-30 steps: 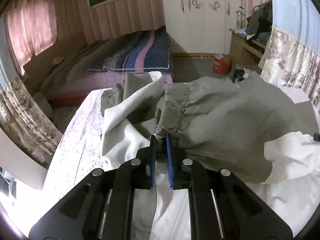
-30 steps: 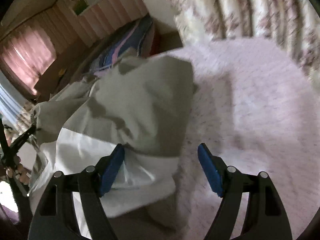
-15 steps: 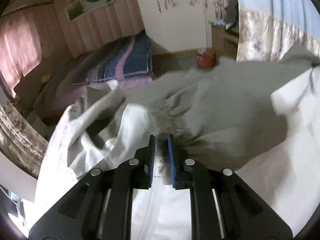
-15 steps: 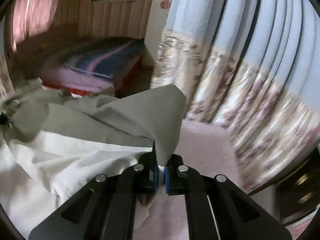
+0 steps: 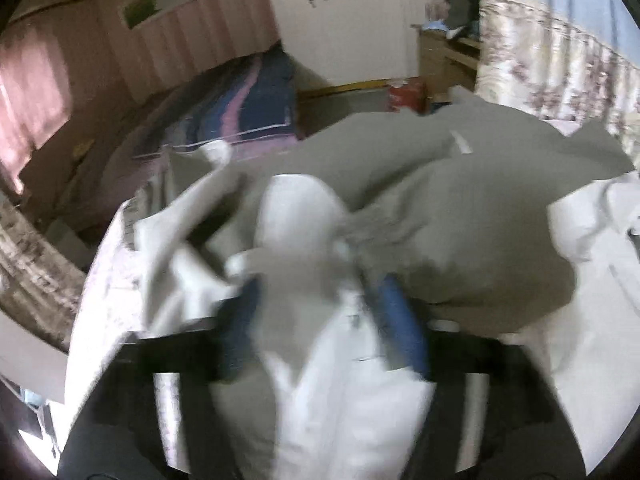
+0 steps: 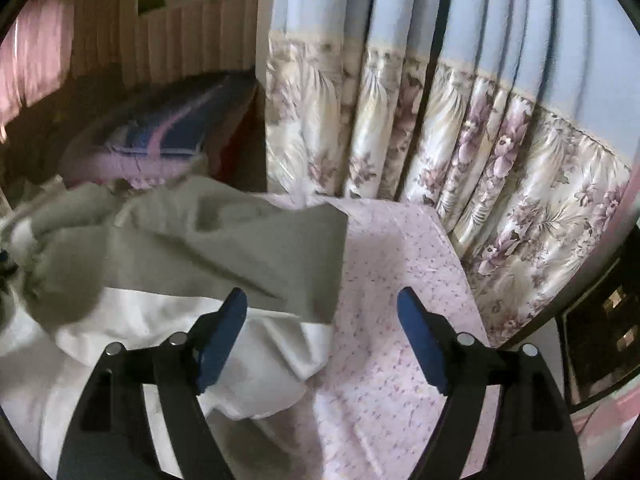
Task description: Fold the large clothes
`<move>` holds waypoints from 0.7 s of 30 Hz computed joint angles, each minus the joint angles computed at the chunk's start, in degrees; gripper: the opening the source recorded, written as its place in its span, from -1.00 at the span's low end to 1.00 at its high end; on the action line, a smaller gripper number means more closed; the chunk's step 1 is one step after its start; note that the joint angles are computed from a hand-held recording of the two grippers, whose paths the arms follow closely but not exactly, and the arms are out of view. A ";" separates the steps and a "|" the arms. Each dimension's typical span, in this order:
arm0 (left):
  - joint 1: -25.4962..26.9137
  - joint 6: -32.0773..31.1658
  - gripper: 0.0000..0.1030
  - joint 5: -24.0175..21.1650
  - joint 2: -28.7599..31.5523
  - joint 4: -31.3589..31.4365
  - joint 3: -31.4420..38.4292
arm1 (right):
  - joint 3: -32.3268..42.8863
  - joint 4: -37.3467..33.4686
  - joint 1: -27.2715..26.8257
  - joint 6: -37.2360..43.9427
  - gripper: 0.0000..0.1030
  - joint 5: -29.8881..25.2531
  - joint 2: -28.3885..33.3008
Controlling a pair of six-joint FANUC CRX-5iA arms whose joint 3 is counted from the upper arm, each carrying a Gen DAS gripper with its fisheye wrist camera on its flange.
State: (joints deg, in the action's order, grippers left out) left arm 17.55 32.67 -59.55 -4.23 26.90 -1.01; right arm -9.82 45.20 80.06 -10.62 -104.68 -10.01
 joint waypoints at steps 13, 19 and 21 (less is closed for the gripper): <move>-2.01 0.93 -0.89 10.01 -2.27 3.50 -3.64 | -0.11 1.22 -0.70 2.97 0.51 10.88 5.12; -3.11 2.88 -0.78 10.35 -0.40 -7.00 -1.38 | 4.01 -5.33 -6.20 10.45 0.50 9.19 9.65; -3.94 2.65 -0.71 11.53 -0.85 -8.79 -2.67 | 4.78 -8.35 -8.09 12.44 0.50 7.82 11.12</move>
